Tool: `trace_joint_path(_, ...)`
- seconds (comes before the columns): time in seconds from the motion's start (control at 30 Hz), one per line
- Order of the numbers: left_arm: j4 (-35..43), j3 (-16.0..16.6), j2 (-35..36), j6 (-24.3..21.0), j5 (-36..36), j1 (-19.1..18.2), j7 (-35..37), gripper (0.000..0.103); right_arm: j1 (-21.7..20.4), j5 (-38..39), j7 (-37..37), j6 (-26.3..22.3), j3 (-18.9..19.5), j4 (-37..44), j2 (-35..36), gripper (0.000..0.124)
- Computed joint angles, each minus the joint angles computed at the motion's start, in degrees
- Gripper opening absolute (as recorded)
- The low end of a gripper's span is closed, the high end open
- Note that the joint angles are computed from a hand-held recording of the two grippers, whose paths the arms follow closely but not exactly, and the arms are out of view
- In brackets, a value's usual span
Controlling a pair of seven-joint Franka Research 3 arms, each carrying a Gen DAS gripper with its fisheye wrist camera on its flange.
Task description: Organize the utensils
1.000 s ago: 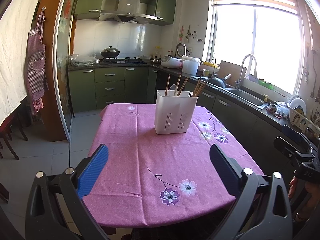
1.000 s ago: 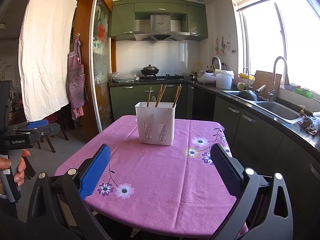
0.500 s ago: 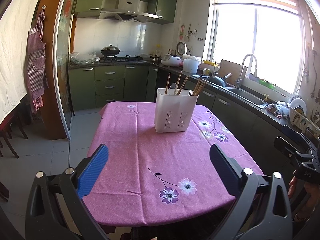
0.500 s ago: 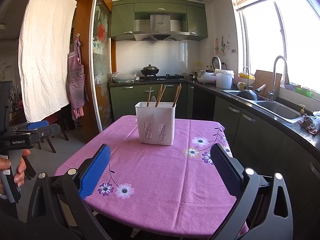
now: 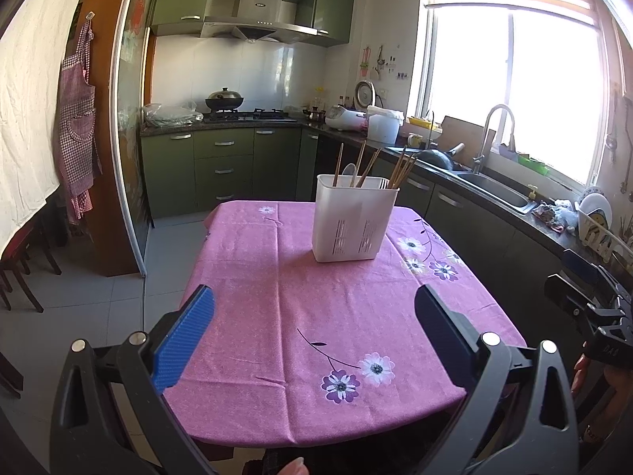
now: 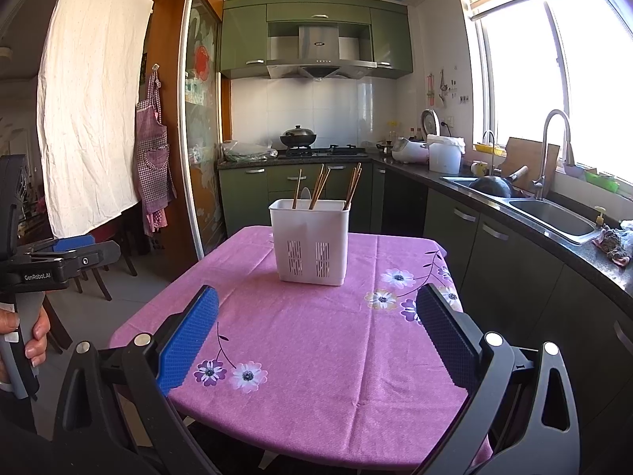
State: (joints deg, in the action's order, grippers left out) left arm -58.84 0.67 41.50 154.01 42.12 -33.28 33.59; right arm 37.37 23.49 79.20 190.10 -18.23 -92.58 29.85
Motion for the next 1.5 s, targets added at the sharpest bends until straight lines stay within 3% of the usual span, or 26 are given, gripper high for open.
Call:
trace_joint_path(0.63,2.66,0.87,0.91,-5.02,1.9,-1.6,0.97,0.096,-0.35,-1.29,1.45,-0.92,0.05,0.91,0.78,0.098)
trace_joint_path(0.87,4.5,-1.21,2.26,-5.58,-1.52,-0.28,4.77,0.096,-0.67,-2.19,2.23,-1.48,0.27,1.28,1.08,0.098)
trace_joint_path(1.17,3.63,-1.54,2.51,-1.39,-3.34,0.36,7.39,0.096,-1.54,-3.96,3.82,-2.36,0.76,1.96,1.44,0.098)
trace_joint_path(1.3,1.29,1.54,1.41,2.35,-0.19,-1.03,3.65,0.096,-2.15,-4.58,4.19,-2.5,1.27,2.16,1.54,0.098)
trace_joint_path(1.43,0.16,0.15,1.16,5.78,-0.97,0.58,3.91,0.096,-3.07,-5.17,4.48,-2.66,2.22,2.47,1.68,0.098)
trace_joint_path(1.5,1.12,0.43,1.71,4.35,-1.26,0.28,4.59,0.096,-3.42,-5.43,4.58,-2.66,2.63,2.53,1.68,0.098)
